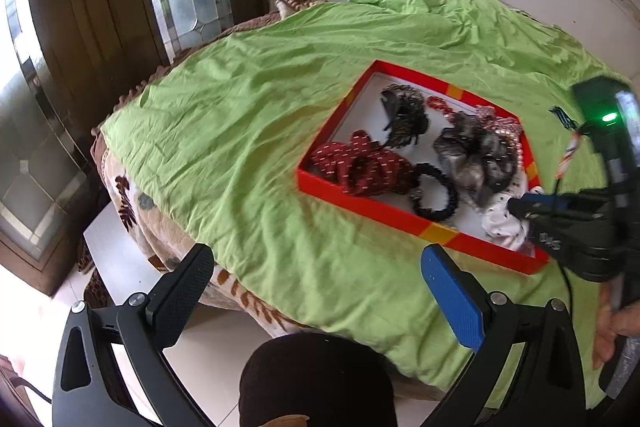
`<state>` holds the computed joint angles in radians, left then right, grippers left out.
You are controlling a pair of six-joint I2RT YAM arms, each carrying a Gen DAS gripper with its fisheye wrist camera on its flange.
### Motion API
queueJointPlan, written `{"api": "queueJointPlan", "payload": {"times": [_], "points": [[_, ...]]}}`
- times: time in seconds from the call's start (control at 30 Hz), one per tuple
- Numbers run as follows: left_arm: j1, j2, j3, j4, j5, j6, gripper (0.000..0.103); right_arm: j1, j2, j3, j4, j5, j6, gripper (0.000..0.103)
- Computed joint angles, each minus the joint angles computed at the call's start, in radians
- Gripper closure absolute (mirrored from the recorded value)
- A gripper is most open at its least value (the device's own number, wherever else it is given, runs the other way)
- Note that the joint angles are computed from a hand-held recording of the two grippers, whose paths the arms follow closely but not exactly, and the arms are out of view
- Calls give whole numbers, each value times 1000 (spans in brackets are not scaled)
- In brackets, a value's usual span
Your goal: Organize jewelry
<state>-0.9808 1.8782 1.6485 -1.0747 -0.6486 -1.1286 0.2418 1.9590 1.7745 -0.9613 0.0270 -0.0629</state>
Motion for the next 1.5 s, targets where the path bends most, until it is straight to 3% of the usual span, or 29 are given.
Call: {"api": "queueJointPlan", "payload": {"times": [0.1,0.2,0.3,0.4,0.6,0.77,0.83,0.93,1.03,1.1,1.2,1.3,1.43,1.5], "points": [[21,-28,-56,40,14,11,0,4,79,77,-31,-10,30,86],[40,-53,-108,87,31,27,0,-23,94,140,-90,-91,50,86],[53,-71,-145,122,39,38,0,-54,19,123,-86,-173,55,86],[69,-80,-166,156,55,52,0,-60,-2,156,-64,-149,46,86],[79,-93,-191,185,65,74,0,-28,264,452,-172,-38,45,86],[92,-109,-212,180,67,59,0,-7,403,618,-230,-71,68,86],[94,-111,-217,179,66,57,0,-4,369,590,-220,-91,81,86],[103,-110,-220,183,70,56,0,12,218,406,-60,-57,83,86],[104,-106,-217,188,72,63,0,21,161,354,24,-34,92,85],[103,-98,-209,187,71,70,0,20,212,426,5,-39,91,84],[98,-89,-197,178,67,69,0,11,368,624,-119,-52,118,84],[95,-81,-187,162,64,59,0,-9,486,767,-221,-192,152,84],[108,-88,-195,157,63,49,0,4,266,466,-42,-235,143,83],[122,-90,-198,159,68,46,0,21,217,435,-28,-307,119,83]]}}
